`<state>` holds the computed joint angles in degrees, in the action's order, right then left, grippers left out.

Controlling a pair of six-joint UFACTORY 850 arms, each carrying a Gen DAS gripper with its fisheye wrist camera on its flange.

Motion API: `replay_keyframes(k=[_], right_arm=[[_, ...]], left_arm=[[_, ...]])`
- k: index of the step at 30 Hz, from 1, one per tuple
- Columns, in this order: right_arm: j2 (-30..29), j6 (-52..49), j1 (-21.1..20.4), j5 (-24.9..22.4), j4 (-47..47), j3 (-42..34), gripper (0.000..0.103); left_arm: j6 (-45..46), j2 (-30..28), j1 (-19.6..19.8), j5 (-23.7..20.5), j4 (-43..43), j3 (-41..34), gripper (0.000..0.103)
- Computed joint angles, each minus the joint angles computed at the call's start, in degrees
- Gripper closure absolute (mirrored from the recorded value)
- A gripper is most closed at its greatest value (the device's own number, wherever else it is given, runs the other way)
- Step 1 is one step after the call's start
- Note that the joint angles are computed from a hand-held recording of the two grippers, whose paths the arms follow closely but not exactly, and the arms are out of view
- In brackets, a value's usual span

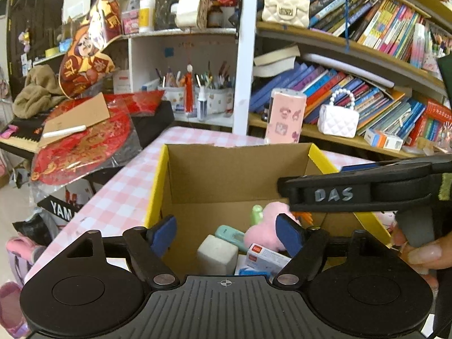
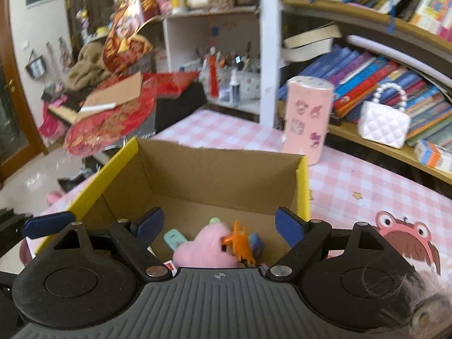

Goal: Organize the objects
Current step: 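Open the left tool to drop the card box while the right tool drops the chick, then withdraw both open tools from the box toward the pink pig plush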

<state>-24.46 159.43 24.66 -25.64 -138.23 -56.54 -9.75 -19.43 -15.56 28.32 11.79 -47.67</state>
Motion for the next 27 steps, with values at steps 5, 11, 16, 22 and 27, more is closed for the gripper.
replay_keyframes(k=[5, 11, 16, 22, 27], right_arm=[[2.8, -1.4, 2.4, -5.4, 6.8, 3.8, 0.018], [5.5, -4.6, 6.0, -10.8, 14.0, 8.0, 0.018], [7.1, -6.0, 9.4, -13.2, 19.8, 11.2, 0.018], [7.4, -9.2, 13.6, -14.4, 26.0, 13.4, 0.018], [7.7, -9.1, 16.7, -15.0, 30.9, 14.9, 0.018]], left_arm=[[2.5, 2.5, 0.4, 1.5, -1.5, 3.2, 0.022], [2.7, 5.2, 1.6, 2.1, -0.9, 7.0, 0.022], [2.4, 7.2, 2.7, 2.2, 0.1, 10.1, 0.022], [2.6, 10.0, 3.5, 2.0, 1.0, 13.9, 0.022], [2.7, 12.2, 3.9, 1.6, 0.7, 16.7, 0.02]])
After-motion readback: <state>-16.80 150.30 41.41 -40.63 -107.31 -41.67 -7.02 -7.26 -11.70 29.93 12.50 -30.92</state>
